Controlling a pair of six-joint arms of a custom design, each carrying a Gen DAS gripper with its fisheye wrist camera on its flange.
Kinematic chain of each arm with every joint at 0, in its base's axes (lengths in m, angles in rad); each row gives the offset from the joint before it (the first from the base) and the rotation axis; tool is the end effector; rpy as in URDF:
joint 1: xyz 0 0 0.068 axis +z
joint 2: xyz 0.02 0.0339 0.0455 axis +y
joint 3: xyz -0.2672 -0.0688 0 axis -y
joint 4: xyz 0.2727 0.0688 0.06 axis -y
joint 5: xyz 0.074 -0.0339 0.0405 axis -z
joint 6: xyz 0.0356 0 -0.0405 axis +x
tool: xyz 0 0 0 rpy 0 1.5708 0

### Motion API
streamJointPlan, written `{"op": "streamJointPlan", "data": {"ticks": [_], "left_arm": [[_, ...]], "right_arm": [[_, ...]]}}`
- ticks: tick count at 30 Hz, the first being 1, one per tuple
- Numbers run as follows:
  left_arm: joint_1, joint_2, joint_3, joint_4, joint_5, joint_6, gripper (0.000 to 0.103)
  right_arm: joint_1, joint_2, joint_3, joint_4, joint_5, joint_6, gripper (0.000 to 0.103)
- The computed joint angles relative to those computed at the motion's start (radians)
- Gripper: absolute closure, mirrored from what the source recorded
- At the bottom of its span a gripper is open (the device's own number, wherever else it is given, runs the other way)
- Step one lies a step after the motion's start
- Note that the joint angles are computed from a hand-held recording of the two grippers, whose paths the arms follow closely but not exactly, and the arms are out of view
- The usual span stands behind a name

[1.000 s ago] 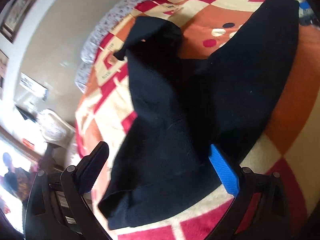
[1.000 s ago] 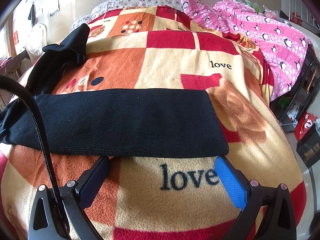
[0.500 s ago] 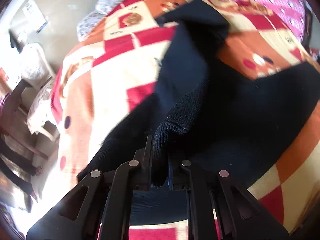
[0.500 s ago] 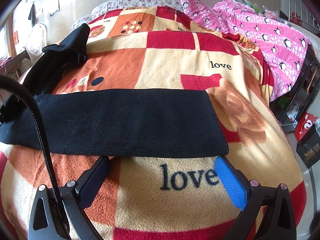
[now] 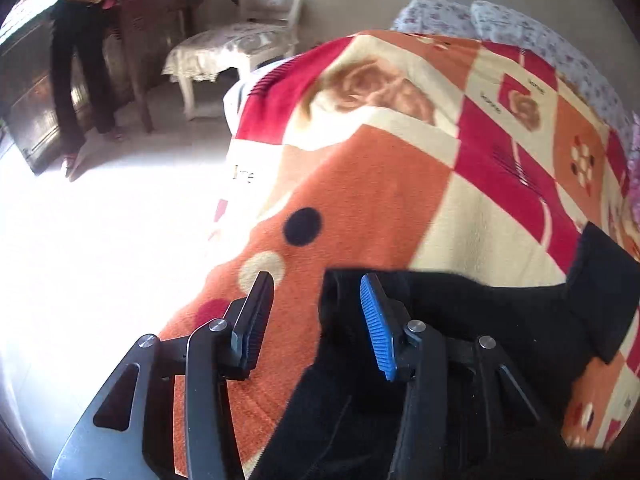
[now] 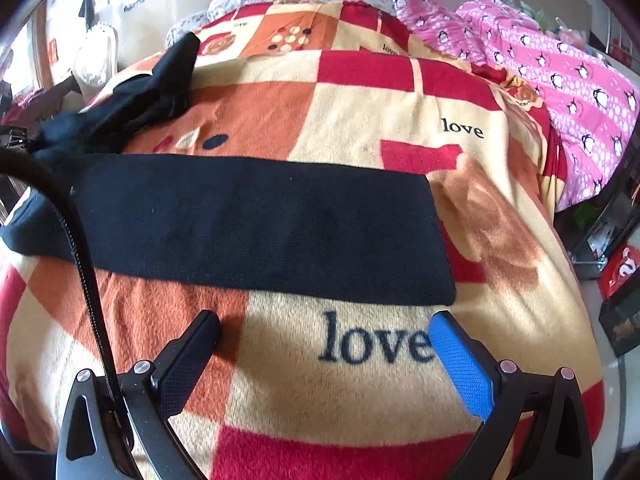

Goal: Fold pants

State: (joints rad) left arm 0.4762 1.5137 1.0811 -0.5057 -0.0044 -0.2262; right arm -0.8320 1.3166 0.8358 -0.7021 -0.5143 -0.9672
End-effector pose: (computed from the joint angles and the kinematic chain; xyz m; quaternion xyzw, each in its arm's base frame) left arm 0.3041 0.1570 0.2320 -0.3276 0.8922 0.0408 0.3083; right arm 0.1894 -0.1819 0.2020 -0.1130 0.9435 0.0092 0.3113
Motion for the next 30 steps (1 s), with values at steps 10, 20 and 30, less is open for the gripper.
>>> {"op": "streamJointPlan", "data": {"ticks": [10,20,30], "left_arm": [[-0.096,-0.402,-0.462,0.372,0.347,-0.182,0.056],[-0.047,-0.226,-0.453,0.470,0.439,-0.249,0.056],[-0.042,-0.229,-0.459,0.481,0.442,-0.258,0.056]], "right_arm": [[0.445,-0.362,0.056,0.137,0.040,0.148,0.012],[1.205,0.089,-0.024,0.907,0.484,-0.045,0.010],[1.116,0.445,0.415,0.551,0.522,0.257,0.098]]}}
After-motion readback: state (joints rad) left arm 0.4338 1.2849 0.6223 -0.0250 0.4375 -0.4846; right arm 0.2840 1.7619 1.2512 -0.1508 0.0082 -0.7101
